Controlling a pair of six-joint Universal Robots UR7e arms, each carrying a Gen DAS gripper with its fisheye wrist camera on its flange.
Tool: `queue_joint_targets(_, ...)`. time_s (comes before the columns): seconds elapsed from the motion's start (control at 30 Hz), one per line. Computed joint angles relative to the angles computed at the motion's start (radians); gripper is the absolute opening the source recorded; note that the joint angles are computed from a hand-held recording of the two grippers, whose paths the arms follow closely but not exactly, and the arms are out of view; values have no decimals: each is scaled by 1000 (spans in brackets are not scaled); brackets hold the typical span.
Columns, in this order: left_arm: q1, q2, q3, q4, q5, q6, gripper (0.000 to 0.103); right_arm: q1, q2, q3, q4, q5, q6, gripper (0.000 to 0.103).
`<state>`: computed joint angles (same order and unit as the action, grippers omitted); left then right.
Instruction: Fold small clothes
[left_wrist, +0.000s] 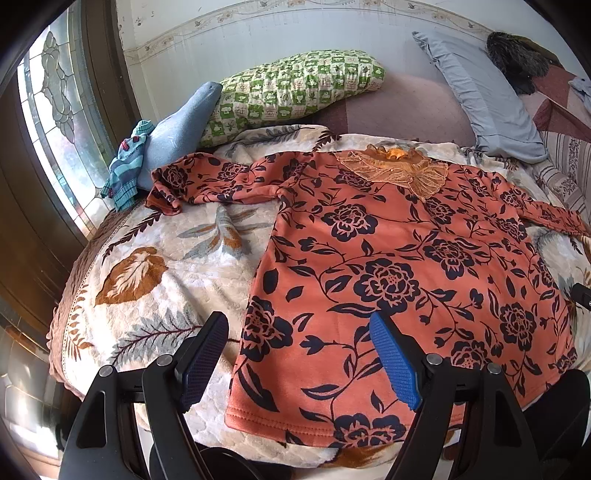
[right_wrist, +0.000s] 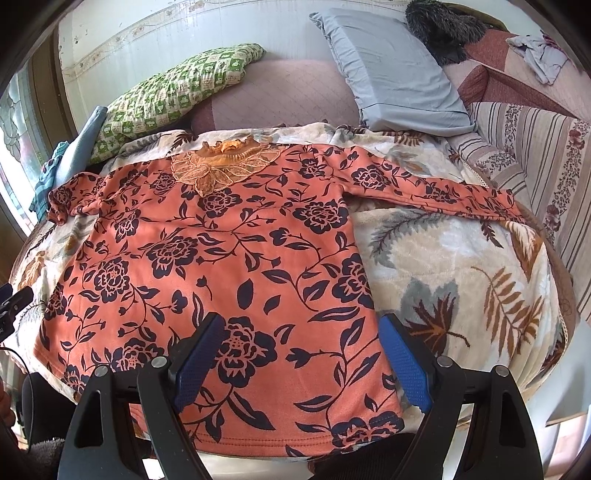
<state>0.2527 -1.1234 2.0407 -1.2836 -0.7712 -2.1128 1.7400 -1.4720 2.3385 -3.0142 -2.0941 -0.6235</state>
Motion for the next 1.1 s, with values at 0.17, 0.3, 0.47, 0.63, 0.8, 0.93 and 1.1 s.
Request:
queue_joint_targets(0.17,-1,0,-3,0,-3,5,79,-2,-1,0,2,1,1,87)
queue_joint_targets(0.3,0,4,-6,5,-2,6,79,-7,-2,-3,12,8,7,87)
queue_joint_targets(0.47,0,4,-7,4,-4,8,79,-13,6,-9,21,20,10,87)
queue_joint_targets(0.63,21,-2,-4,-52,-2,50,79,-28,14,-16,45,28,13,87)
queue_joint_targets(0.8,83,-55,19,-184,-3,150,79,-63,17,-49,131,62,47,87)
queue_joint_targets(0.93,169,-150,43,-276,7,187,79,-120,26,-135,217,110,121,87)
queue_joint_targets(1.1,305,-220,-32,-150,34,186,78,-210,88,-352,235,89,222,87)
